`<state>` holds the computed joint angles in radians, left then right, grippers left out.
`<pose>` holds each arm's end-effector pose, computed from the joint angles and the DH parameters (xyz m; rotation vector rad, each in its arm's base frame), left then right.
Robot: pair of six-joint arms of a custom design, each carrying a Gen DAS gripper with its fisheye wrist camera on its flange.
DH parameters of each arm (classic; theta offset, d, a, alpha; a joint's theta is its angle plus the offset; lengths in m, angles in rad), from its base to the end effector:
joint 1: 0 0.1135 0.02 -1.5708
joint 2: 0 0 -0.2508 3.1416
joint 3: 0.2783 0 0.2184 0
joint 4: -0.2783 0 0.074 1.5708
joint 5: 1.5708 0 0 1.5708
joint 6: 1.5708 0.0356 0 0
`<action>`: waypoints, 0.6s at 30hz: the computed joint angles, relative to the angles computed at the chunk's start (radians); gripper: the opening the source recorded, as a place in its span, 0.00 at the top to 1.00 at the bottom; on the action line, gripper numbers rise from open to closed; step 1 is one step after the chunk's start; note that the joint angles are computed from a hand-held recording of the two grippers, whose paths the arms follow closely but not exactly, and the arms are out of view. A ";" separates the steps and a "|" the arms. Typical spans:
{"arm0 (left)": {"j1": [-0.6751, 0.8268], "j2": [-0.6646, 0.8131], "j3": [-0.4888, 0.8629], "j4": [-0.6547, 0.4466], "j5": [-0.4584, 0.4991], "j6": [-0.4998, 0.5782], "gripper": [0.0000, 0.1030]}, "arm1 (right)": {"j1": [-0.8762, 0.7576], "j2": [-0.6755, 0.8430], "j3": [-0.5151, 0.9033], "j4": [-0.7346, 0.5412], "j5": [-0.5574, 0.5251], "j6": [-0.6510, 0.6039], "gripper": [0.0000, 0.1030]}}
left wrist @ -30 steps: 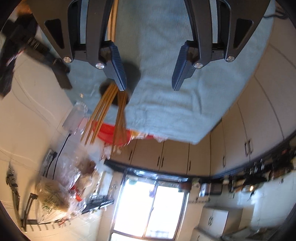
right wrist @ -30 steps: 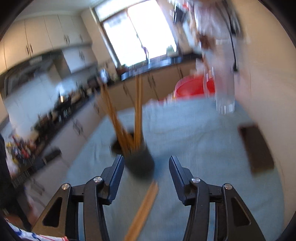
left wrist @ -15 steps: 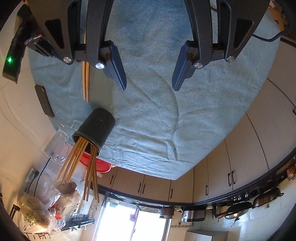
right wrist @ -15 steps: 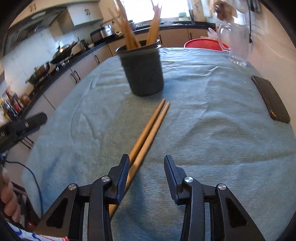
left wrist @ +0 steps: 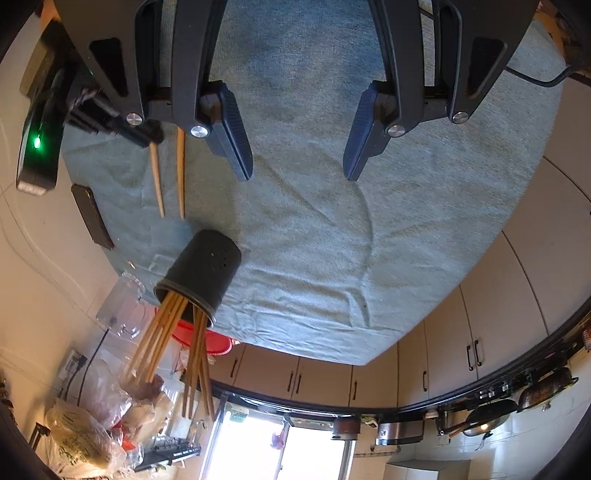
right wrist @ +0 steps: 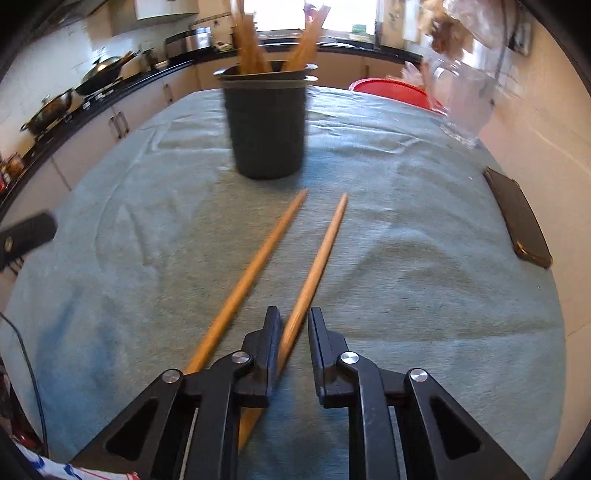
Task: Organize utensils
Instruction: 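Withdraw both tools back down to the last chopsticks on the towel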
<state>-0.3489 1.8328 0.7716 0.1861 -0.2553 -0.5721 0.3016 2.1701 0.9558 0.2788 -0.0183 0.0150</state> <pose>0.2937 -0.0973 0.1185 -0.3796 2.3809 -0.1112 0.3398 0.1064 0.0565 -0.3663 2.4859 0.1529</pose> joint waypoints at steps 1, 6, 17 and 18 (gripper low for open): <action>-0.004 0.004 0.003 -0.002 0.007 0.001 0.52 | -0.019 0.000 -0.001 -0.001 0.001 0.000 0.85; -0.047 0.068 0.063 -0.028 0.029 0.013 0.52 | -0.124 -0.028 -0.058 0.025 -0.018 -0.010 0.85; -0.158 0.269 0.281 -0.144 0.087 0.083 0.52 | -0.220 -0.078 -0.170 0.098 -0.115 -0.043 0.85; -0.164 0.285 0.303 -0.159 0.087 0.090 0.52 | -0.223 -0.078 -0.171 0.100 -0.119 -0.044 0.85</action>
<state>-0.5133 2.1180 1.0749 0.0266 -0.1688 -0.4820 0.0787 2.0923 0.7847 0.3787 -0.1373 -0.0286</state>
